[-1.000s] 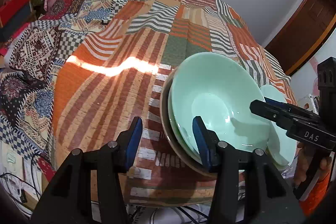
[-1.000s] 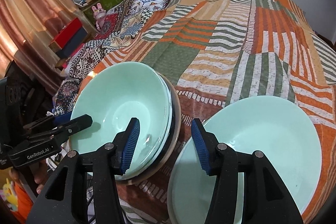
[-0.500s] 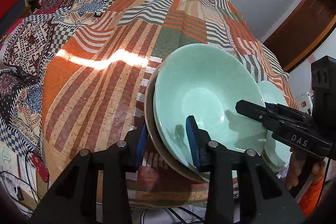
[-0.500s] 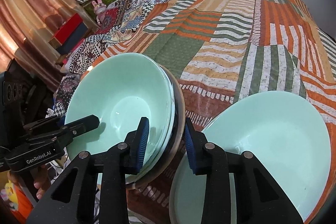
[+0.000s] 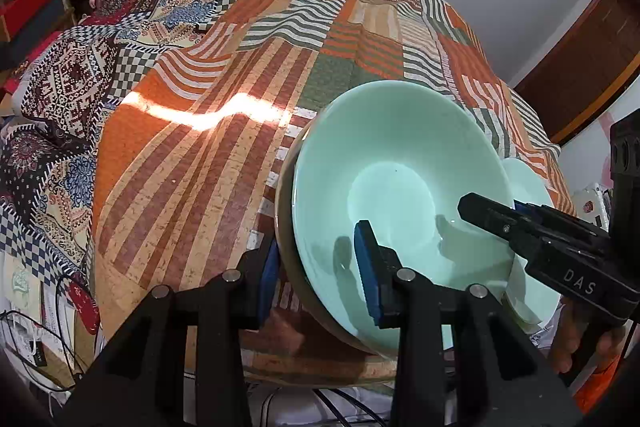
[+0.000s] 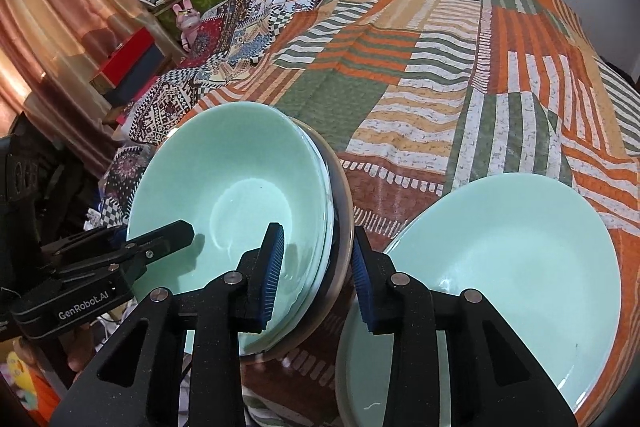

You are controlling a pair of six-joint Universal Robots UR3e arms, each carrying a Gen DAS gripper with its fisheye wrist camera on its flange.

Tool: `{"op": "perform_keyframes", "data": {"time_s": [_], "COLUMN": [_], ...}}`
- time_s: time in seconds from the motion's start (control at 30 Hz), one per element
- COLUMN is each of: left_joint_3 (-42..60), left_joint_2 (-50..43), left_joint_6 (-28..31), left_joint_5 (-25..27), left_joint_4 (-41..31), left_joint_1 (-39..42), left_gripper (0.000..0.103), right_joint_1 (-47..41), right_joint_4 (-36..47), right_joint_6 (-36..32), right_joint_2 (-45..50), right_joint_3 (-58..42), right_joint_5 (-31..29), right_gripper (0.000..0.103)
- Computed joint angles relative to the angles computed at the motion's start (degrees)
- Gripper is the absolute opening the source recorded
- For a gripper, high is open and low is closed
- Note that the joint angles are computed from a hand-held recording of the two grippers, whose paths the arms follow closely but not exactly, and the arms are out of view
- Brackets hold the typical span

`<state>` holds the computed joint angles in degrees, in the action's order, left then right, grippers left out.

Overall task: Organize plates and bowls
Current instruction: 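Regrip the nested bowl stack rim with both grippers and lift it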

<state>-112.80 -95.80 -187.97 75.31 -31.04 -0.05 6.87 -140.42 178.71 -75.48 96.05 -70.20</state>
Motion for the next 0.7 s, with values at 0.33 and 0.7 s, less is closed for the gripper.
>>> {"op": "perform_keyframes", "data": {"time_s": [0.33, 0.7], "left_joint_3": [-0.6, 3.4], "left_joint_2": [4.0, 8.4], "left_joint_6": [-1.3, -1.9], "left_joint_5": [1.2, 3.7], "left_joint_4": [-0.1, -2.9], "left_joint_1": [-0.3, -3.6], "left_gripper": [0.036, 0.036], "right_joint_1": [-0.4, -2.9], "right_joint_4": [-1.2, -2.8], "right_joint_6": [0.5, 1.0], "right_joint_2": [-3.5, -10.6], "right_joint_3": [1.8, 5.2], "right_joint_5": [1.2, 3.7], "right_gripper": [0.03, 0.03]}}
